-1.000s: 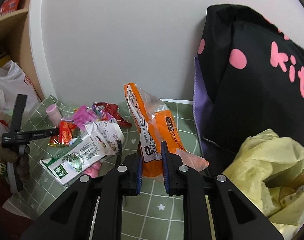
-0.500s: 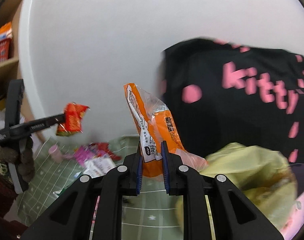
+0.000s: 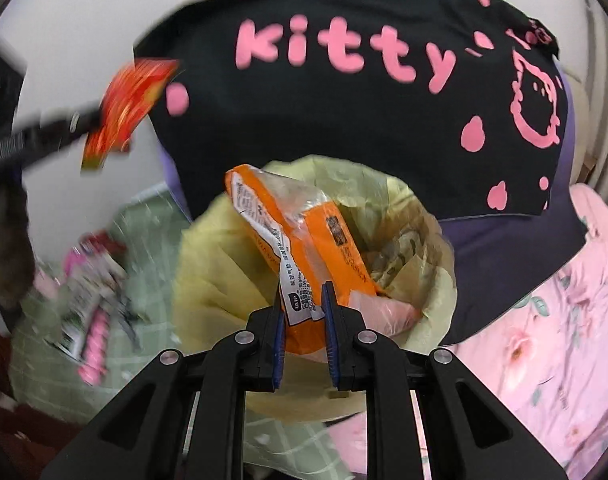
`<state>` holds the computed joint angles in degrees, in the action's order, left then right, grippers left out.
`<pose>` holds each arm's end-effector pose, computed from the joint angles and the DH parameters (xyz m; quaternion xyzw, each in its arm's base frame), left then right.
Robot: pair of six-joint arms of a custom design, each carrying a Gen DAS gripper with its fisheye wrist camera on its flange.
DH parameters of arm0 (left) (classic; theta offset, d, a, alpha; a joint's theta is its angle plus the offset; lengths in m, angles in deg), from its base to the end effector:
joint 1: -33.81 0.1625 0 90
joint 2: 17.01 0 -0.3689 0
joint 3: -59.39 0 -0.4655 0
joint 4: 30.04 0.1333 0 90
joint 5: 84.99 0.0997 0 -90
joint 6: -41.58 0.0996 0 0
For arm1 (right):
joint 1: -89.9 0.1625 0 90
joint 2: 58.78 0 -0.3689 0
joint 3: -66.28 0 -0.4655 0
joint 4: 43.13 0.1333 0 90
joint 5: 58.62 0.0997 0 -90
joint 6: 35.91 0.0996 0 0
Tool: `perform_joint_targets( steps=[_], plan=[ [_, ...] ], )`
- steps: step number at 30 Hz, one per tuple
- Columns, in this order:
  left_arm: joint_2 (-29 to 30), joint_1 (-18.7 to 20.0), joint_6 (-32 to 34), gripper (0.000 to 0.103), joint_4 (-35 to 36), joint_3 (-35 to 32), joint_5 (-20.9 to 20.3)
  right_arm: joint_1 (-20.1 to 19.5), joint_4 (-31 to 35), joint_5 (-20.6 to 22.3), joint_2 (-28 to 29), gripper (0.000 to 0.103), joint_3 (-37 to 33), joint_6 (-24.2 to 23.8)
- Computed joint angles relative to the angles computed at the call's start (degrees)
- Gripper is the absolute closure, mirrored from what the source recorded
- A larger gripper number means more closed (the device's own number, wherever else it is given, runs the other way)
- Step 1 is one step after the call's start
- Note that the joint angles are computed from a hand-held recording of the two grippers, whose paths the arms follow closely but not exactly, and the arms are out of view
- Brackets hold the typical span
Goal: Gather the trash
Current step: 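Carry both packets over the yellow bin with both tools, then open both tools to drop the packets into the yellow bin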
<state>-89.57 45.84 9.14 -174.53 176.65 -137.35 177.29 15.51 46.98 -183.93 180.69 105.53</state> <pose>-0.5005 -0.3051 0.1262 0.3395 0.8803 -0.3100 0.1171 0.0957 -0.2399 0.4129 0.2390 -0.8945 0.2886 0.2437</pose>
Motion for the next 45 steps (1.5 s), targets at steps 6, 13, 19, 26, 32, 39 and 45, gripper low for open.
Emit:
perform_joint_targets(
  steps=[6, 13, 19, 26, 32, 39, 45],
  plan=[
    [12.95, 4.94, 2.5, 0.097, 7.35, -8.38, -5.22, -1.94, -1.76, -0.99, 0.88, 0.087, 0.02, -4.48],
    [15.41, 5.88, 2.11, 0.097, 12.09, -8.16, -5.41, -3.98, -2.86, -1.39, 4.22, 0.087, -1.09, -5.77],
    [14.68, 5.92, 0.56, 0.097, 13.44, -7.04, -5.1, -3.89, -2.42, -1.34, 5.36, 0.087, -1.25, -7.22],
    [13.68, 6.41, 0.12, 0.097, 10.96, -5.85, -6.57, -7.16, -1.83, -4.6, 0.12, 0.087, 1.53, -11.05],
    [13.95, 7.44, -0.01, 0.097, 8.63, -5.74, -7.78, -6.14, -2.83, -3.24, -2.79, 0.085, 3.6, -10.62],
    [7.92, 8.19, -0.01, 0.077, 1.73, -0.76, -14.68, -5.4, -2.48, -4.07, -8.41, 0.064, 6.1, -12.3],
    [-1.17, 5.37, -4.96, 0.059, 0.31, 5.9, -12.31, -2.85, -2.19, -4.76, -10.29, 0.059, 6.14, -9.39]
  ],
)
